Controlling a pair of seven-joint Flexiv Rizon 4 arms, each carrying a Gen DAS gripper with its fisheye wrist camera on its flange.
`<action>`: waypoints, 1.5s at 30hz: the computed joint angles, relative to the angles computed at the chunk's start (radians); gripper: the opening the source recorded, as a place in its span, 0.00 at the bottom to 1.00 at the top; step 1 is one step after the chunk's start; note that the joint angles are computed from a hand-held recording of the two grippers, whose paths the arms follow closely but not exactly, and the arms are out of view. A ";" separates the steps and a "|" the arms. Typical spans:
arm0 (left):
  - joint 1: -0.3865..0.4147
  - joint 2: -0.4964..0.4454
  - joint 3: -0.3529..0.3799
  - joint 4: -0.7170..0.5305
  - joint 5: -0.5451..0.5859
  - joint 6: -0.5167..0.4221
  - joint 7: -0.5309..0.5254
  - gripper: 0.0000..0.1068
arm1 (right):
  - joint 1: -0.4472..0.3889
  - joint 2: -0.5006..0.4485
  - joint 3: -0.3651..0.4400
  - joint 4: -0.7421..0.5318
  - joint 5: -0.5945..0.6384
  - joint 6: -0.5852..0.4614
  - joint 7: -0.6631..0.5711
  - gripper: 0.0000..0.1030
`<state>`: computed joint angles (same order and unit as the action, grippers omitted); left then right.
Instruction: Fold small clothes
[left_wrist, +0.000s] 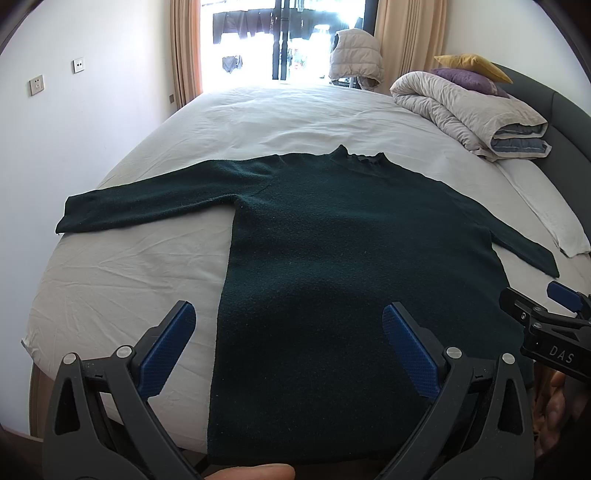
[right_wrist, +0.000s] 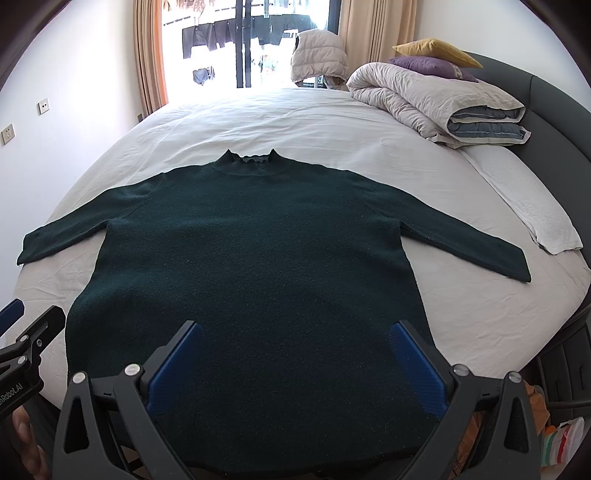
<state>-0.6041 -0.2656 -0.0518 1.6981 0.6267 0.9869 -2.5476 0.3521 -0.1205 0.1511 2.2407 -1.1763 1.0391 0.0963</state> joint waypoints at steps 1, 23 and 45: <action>0.000 -0.002 0.000 -0.002 0.000 0.000 -0.001 0.96 | 0.000 0.000 0.000 0.000 0.001 0.001 -0.001 1.00; -0.004 -0.009 0.004 -0.008 -0.002 0.001 0.001 0.96 | 0.004 -0.010 -0.003 -0.005 -0.004 0.000 0.005 1.00; -0.003 -0.008 0.005 -0.002 -0.004 0.007 0.001 0.96 | 0.017 -0.025 -0.004 -0.010 -0.010 -0.004 0.020 1.00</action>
